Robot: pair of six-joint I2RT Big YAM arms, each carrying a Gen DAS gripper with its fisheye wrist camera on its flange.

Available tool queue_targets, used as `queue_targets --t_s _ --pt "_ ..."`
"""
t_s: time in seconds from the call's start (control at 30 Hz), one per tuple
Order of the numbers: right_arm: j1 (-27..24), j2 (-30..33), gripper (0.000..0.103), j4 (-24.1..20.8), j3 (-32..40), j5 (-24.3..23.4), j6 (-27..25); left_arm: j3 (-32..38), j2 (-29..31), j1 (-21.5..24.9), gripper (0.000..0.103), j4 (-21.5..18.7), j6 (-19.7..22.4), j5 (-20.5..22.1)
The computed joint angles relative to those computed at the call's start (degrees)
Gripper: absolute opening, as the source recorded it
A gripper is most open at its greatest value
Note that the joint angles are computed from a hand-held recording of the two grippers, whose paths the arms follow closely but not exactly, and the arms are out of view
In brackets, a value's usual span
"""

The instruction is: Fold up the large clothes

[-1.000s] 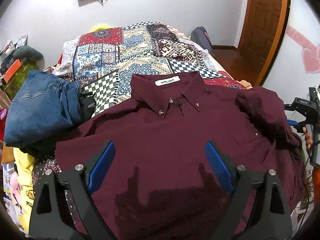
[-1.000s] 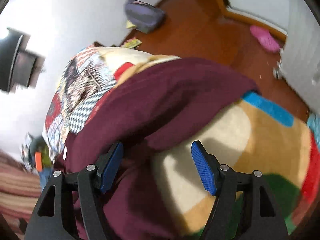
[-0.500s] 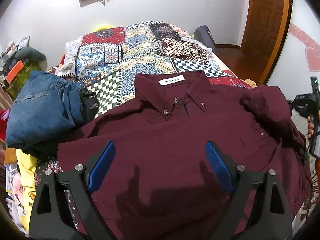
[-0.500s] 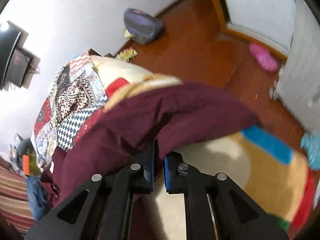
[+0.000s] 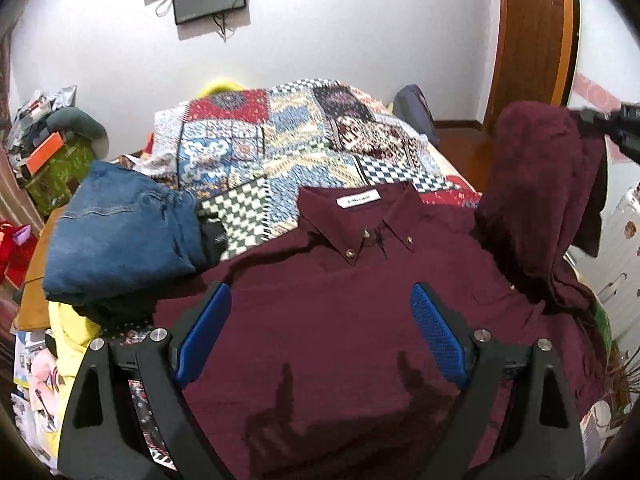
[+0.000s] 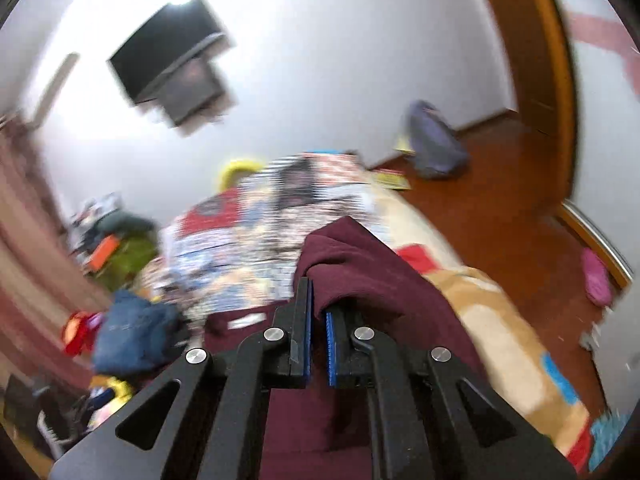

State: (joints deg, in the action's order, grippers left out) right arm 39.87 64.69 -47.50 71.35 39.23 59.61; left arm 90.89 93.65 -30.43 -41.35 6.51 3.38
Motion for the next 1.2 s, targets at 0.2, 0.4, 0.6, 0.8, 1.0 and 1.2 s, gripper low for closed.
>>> queue_targets --t_s 0.2,0.4,0.6,0.8,1.0,1.2 --pt "3.22 10.42 0.005 5.81 8.63 -5.55 -8.46 -2.37 -3.02 2.96 0.091 1.46 -0.09 1.92" --pt "3.64 22.64 0.005 2.77 14.64 -17.34 -8.54 -4.69 -4.66 6.25 0.091 1.18 0.69 3.08" --pt "4.04 31.32 0.009 -2.35 17.92 -28.85 -7.54 -6.5 -4.8 8.05 0.091 0.23 0.92 3.12" --pt "4.53 32.05 0.031 -5.18 19.11 -31.56 -8.97 -6.93 -4.38 7.74 0.091 -0.41 0.85 2.77" --pt "6.25 26.43 0.037 -3.5 16.21 -26.81 -10.45 -4.81 -3.22 5.19 0.091 -0.94 2.29 1.9" --pt "6.95 17.85 0.04 -6.02 10.48 -14.57 -8.14 -1.4 -1.38 0.98 0.091 -1.95 4.46 1.17"
